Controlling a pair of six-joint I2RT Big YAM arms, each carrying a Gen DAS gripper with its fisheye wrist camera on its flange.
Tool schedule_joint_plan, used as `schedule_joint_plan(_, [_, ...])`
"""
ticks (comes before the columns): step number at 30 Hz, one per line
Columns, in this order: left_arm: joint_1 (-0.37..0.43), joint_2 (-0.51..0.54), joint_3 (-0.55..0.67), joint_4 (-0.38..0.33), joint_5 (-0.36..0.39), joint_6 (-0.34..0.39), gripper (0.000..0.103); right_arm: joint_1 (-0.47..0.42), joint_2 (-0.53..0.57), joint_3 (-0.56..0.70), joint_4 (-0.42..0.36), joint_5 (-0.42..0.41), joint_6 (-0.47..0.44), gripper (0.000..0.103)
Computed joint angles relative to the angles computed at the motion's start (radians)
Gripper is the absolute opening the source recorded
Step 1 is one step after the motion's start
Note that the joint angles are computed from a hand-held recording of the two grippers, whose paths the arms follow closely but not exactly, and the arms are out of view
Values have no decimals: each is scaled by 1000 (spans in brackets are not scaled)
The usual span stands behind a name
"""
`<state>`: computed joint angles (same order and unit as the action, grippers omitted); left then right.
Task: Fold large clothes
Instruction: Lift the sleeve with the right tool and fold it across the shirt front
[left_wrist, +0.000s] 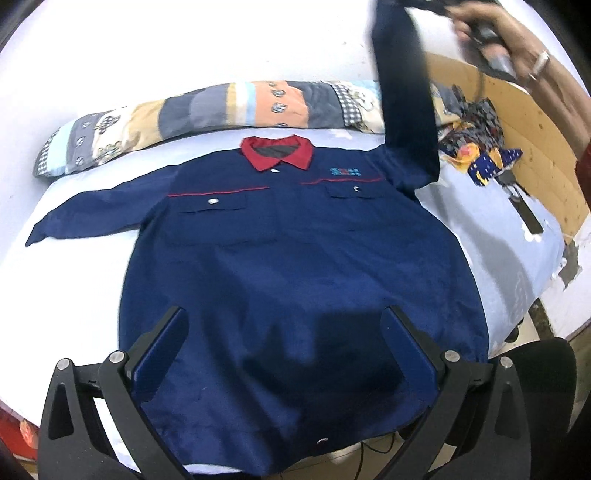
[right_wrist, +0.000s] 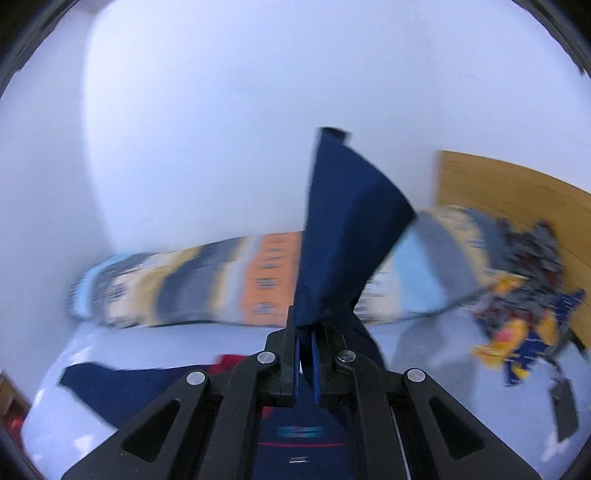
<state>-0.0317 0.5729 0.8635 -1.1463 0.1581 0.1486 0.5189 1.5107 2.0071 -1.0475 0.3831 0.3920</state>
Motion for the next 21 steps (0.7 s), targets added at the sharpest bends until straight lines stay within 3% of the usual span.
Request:
schedule_joint_plan(3, [122, -9, -3, -25, 75, 64, 103, 113, 132, 128, -39, -11, -3, 5])
schedule_joint_plan(6, [231, -7, -3, -48, 149, 122, 103, 190, 242, 176, -52, -15, -13, 5])
schedule_joint_plan(11, [324, -18, -5, -58, 182, 180, 103, 296, 452, 196, -99, -44, 9, 6])
schedule_joint_plan(17, [355, -1, 1, -59, 205, 204, 103, 347, 532, 54, -75, -71, 13, 6])
schedule_joint_plan(21, [358, 5, 10, -61, 226, 209, 103, 363, 552, 61, -97, -73, -5, 17])
